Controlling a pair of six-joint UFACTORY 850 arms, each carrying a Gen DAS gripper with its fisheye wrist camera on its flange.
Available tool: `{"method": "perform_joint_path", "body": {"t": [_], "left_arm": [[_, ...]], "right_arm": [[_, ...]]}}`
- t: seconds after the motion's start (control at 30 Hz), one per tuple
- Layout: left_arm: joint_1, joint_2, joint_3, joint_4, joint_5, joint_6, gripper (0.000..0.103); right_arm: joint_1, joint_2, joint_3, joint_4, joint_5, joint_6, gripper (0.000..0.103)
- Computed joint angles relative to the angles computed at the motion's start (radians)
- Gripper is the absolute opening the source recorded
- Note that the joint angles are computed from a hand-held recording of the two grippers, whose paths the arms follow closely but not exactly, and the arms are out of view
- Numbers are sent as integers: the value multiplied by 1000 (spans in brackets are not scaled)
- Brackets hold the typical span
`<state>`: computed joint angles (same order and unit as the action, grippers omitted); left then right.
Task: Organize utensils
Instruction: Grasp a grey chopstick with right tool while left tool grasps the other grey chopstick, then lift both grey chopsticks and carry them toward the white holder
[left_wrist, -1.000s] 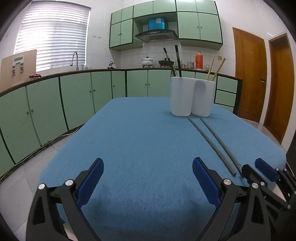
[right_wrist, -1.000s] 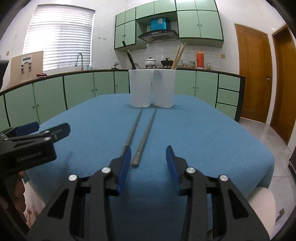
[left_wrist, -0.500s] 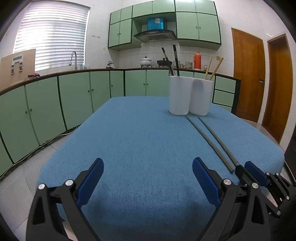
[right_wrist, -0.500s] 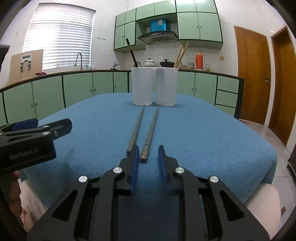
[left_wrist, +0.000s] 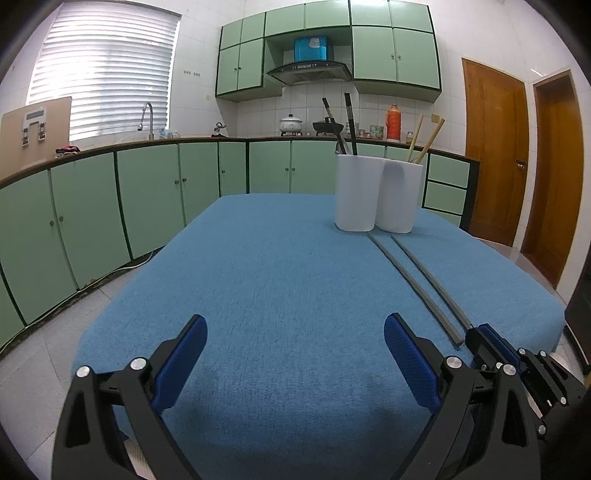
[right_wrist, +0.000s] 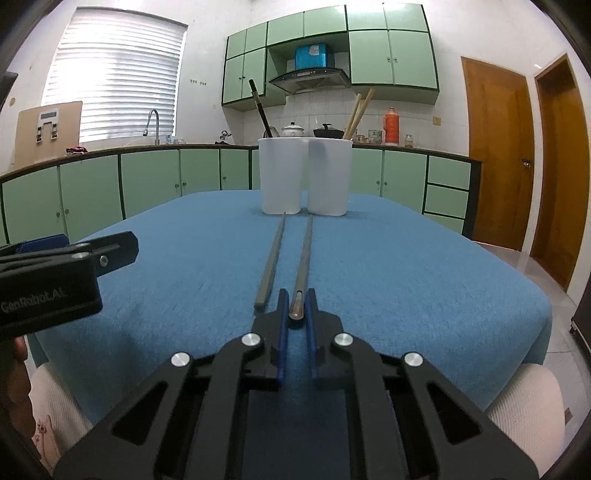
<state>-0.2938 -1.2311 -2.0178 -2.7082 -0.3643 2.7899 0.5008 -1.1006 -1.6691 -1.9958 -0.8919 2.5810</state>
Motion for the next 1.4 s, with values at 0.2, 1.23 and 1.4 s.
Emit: {"method": "perform_joint_path", "body": {"t": [0.2, 1.23, 1.4], "left_arm": [[-9, 9, 7, 33, -12, -25, 94], [-140, -102, -140, -15, 68, -5, 10], [-139, -96, -137, 1, 73, -25, 7]], "right_arm": [[-16, 29, 42, 26, -6, 42, 7], [-94, 189, 312, -98, -74, 261, 7], [-101, 198, 324, -108, -74, 268, 7]]}}
